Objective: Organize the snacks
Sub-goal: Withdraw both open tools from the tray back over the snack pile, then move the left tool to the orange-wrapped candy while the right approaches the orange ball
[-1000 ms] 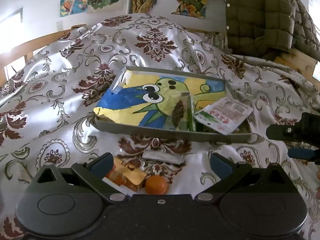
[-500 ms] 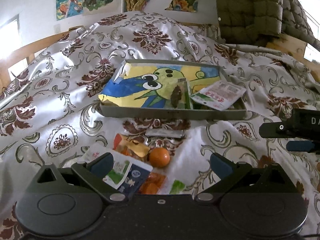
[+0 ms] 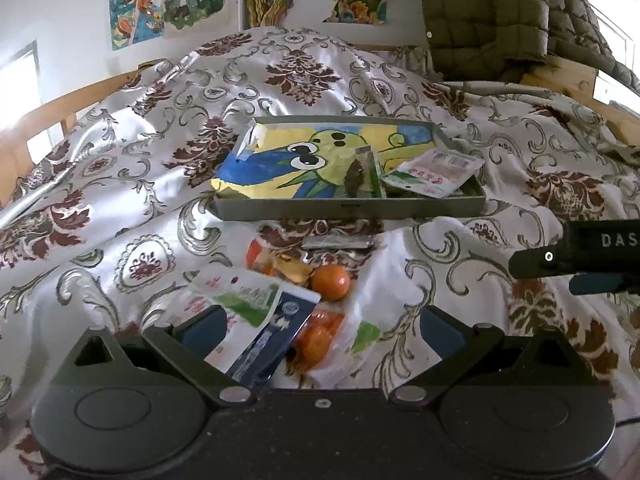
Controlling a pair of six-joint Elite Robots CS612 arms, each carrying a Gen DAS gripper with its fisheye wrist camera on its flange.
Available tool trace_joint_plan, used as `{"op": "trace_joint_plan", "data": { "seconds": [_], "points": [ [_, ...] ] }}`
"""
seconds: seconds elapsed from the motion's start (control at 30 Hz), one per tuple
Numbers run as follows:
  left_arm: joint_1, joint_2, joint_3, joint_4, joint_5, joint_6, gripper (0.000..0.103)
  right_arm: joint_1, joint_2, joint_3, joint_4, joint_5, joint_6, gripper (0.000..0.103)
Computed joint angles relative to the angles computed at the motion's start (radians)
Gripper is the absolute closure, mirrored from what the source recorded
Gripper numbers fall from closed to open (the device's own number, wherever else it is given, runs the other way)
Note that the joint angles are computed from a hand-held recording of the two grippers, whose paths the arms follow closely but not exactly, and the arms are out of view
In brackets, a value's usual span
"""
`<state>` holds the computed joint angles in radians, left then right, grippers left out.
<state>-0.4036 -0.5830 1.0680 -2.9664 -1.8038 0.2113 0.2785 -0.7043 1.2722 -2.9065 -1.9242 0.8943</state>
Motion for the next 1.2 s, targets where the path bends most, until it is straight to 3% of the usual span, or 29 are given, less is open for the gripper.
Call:
{"op": "trace_joint_plan", "data": {
  "seconds": [0.4,0.87,0.97,1.2],
  "points": [
    [0.025,-0.036,0.086,-0.035,-0.009,0.079,0.001,0.005,0.018,-0.039,0.044,0.063,-0.094,0.0],
    [0.026,-0.043,0.12,0.031,-0.081,0.101,0.001,0.002,0.034,-0.071,0.087,0.144,-0.169,0.0],
    [0.023,-0.037,0.11,0.056,-0.09,0.081,0.001,-0.003,0.036,-0.075,0.09,0.169,-0.184,0.0],
    [0.016,-0.009,0.067,0.099,-0.1,-0.074,0.001,-0.009,0.05,-0.111,0.132,0.156,-0.313,0.0]
  ]
}}
